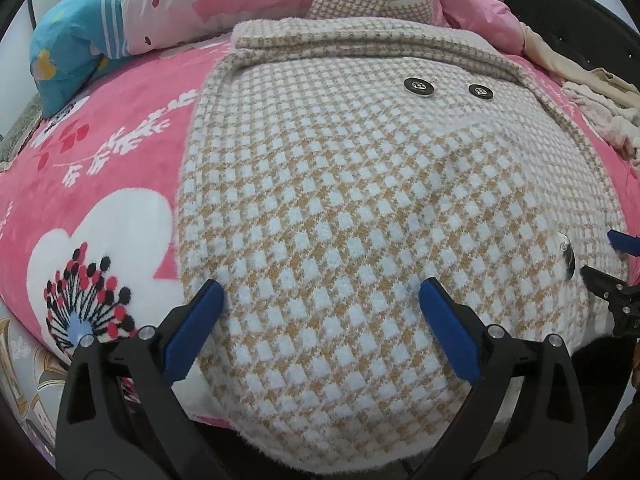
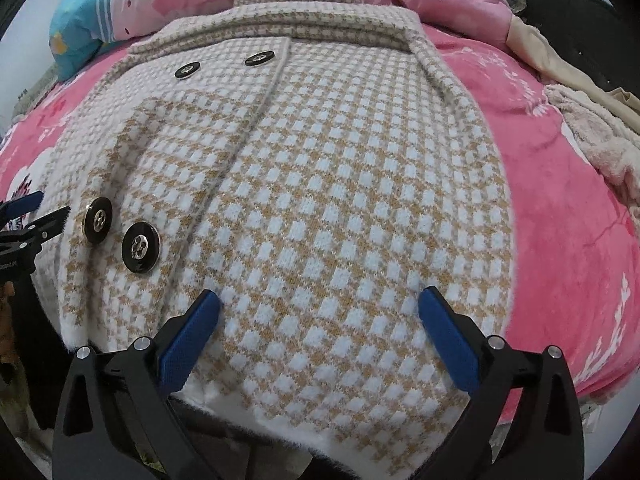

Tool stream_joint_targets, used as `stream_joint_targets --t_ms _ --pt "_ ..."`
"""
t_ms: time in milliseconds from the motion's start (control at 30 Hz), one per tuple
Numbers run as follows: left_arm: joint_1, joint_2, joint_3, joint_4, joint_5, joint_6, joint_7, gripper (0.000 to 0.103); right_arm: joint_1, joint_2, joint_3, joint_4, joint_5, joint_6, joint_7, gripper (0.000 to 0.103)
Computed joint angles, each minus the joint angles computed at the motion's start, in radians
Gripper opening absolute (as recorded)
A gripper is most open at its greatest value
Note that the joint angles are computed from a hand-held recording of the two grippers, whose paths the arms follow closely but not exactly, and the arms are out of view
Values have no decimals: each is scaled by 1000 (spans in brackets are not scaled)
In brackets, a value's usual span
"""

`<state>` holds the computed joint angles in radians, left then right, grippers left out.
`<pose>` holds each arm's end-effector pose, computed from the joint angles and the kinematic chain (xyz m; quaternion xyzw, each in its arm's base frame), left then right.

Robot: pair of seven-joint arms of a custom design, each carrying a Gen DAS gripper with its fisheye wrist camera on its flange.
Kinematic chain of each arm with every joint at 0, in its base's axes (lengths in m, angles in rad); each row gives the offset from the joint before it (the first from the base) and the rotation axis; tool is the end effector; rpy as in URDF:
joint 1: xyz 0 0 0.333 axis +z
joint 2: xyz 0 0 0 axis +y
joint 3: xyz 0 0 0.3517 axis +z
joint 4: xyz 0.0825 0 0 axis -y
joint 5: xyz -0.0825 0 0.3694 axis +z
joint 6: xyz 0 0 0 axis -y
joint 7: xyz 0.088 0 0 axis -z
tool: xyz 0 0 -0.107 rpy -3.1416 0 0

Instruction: Fold large clothes

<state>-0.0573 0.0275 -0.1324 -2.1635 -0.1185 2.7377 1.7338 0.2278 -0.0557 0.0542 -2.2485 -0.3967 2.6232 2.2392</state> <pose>0.5620 -0.1026 0.4890 -0.5881 0.7616 -0.2202 0.1602 0.5109 0.1579 0.4785 -0.6562 0.7127 -0.1908 0.1584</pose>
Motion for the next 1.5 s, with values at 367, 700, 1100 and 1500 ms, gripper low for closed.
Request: stream_joint_targets --t_ms 367,700,1100,1500 --pt "-2 3 1 1 20 -2 -20 95 0 -18 4 -26 -10 11 13 97" --pt "-4 6 -1 -4 13 12 -14 95 2 -16 7 -26 -30 13 31 97" --pt "-4 6 -1 -19 13 48 5 95 -1 -64 16 -55 -80 69 78 97" --pt "-1 -80 -4 -128 4 186 29 95 -9 -50 22 -86 -155 81 134 97"
